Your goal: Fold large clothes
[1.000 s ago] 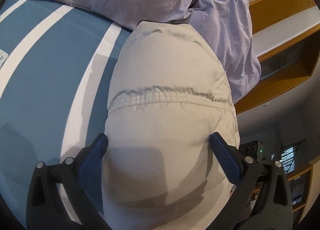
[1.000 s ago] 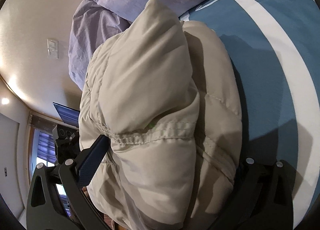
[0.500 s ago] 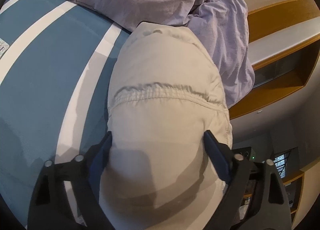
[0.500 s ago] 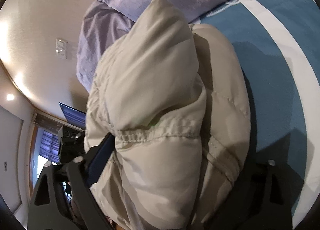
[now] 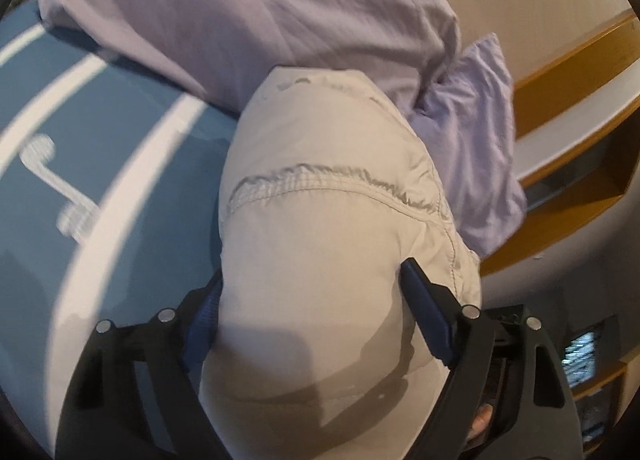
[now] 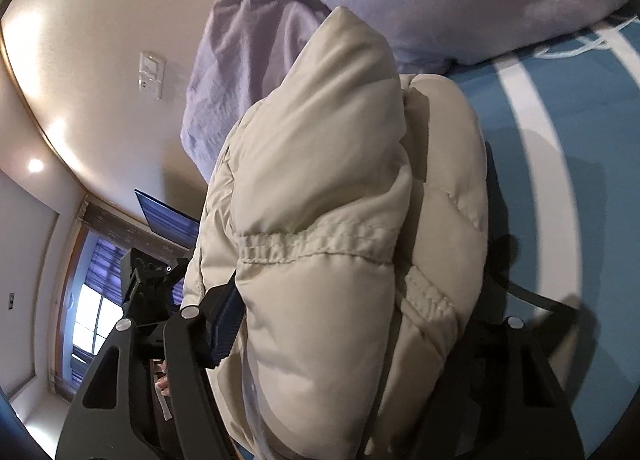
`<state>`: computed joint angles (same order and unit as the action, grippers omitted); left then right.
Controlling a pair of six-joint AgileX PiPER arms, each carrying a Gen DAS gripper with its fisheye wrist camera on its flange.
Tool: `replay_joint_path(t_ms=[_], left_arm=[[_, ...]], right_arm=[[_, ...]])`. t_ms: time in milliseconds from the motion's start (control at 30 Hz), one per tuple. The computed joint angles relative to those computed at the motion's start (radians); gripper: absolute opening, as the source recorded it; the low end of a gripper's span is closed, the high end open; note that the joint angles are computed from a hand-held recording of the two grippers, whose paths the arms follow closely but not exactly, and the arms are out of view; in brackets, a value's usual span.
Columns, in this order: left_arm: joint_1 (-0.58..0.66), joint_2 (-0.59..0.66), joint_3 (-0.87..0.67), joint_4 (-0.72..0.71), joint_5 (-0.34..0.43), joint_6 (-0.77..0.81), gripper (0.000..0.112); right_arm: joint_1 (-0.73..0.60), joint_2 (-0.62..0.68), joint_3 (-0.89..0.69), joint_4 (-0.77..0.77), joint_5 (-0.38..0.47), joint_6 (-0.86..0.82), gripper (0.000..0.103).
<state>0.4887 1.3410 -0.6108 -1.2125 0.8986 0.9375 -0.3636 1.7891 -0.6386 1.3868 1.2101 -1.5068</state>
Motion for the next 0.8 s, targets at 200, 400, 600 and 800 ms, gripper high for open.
replay_joint_path(t_ms=[200, 400, 600, 800], left_arm=[[-0.021, -0.021, 0.037, 0.002, -0.103, 0.070, 0.085], [-0.174, -0.177, 0.048, 0.211, -0.315, -0.151, 0.087], [-0.251, -0.277, 0.069, 0.392, -0.399, -0.329, 0.090], [-0.375, -0.348, 0.084, 0.574, -0.476, -0.534, 0.090]], right_arm=[[0.008, 0.009, 0.072, 0.039, -0.079, -0.060, 0.079], [0.000, -0.141, 0.100, 0.020, -0.178, 0.020, 0.080], [-0.034, -0.314, 0.170, 0.055, -0.290, 0.025, 0.081], [0.005, -0.527, 0.230, 0.119, -0.443, 0.012, 0.081]])
